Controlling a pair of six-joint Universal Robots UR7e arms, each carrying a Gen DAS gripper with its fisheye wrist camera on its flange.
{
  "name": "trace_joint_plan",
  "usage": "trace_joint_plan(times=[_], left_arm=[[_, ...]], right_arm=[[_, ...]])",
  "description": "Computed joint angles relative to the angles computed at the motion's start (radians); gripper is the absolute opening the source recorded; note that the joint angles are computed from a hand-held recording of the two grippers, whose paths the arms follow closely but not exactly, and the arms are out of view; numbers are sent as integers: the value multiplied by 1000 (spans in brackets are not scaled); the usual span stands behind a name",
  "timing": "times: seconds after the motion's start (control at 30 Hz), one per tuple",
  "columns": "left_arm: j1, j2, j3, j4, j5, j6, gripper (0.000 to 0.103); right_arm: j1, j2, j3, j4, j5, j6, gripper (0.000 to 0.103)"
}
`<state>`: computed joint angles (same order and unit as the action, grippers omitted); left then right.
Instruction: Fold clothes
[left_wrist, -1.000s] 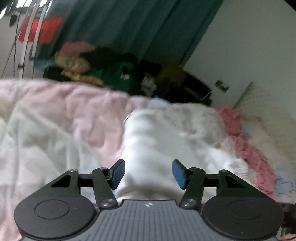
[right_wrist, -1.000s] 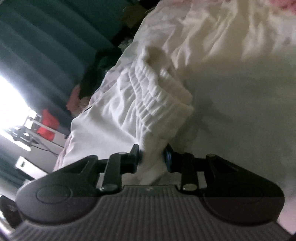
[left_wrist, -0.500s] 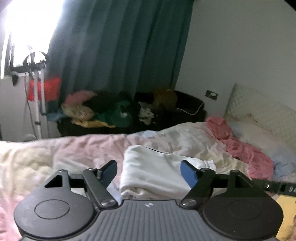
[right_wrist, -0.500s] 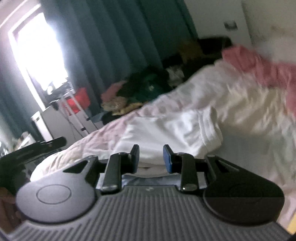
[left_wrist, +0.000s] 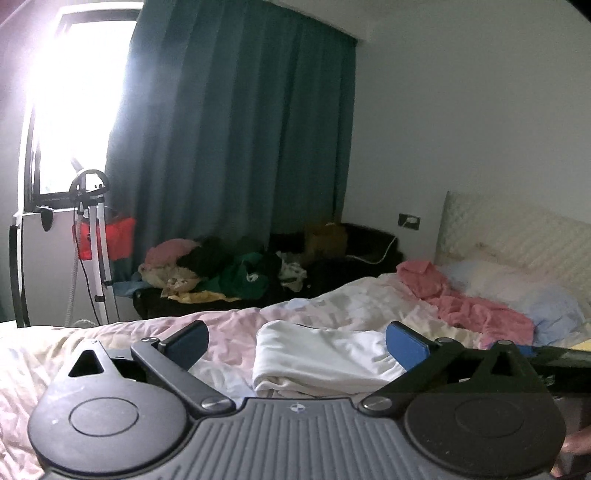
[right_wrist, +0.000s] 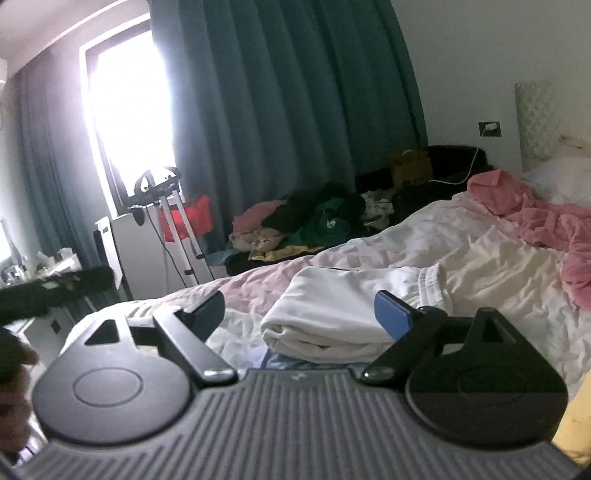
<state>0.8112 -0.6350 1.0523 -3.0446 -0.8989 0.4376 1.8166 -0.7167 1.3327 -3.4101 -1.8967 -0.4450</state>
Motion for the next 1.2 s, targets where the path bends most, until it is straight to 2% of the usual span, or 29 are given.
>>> trace_joint_plan(times=[0.17,0.4,0.83,1.2], left_arm=[[-3,-19,84,-86,12,46,103],[29,4,115,-137,12,62,103],[62,32,94,-128,-15,41,103],[74,38,81,-109,12,4,103]], right_arm=[[-8,30,17,-79,-7,-32,89],[-33,97,29,-241,4,-111,89],[-43,150,-19,-235,-59,-138,89],[-40,159,-27,-234,-77,-157,89]])
